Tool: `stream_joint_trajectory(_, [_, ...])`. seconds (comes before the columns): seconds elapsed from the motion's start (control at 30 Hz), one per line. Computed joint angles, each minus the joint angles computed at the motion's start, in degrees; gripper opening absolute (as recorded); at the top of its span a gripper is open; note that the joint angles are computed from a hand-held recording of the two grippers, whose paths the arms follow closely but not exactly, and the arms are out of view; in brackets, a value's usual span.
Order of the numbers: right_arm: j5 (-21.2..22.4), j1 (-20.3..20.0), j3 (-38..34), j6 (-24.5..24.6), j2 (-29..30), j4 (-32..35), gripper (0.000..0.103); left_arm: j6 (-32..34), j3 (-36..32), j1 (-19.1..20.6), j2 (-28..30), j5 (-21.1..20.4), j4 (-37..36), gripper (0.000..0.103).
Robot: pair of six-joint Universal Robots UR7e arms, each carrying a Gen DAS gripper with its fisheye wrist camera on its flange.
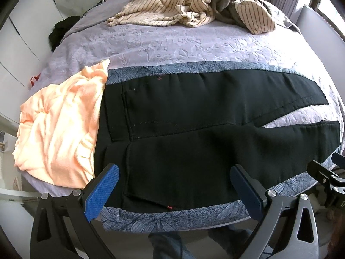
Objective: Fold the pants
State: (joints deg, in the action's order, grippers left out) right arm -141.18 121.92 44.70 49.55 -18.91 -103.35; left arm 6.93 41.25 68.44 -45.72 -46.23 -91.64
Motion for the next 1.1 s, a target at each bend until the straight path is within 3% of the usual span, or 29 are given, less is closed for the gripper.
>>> stream_joint_trajectory(1.1, [-0.3,0.1,-2.6,-3.9,1.7,0.7,0.103,-1.9,2.9,-0.5,-1.5,2.4,-2.0,0.103])
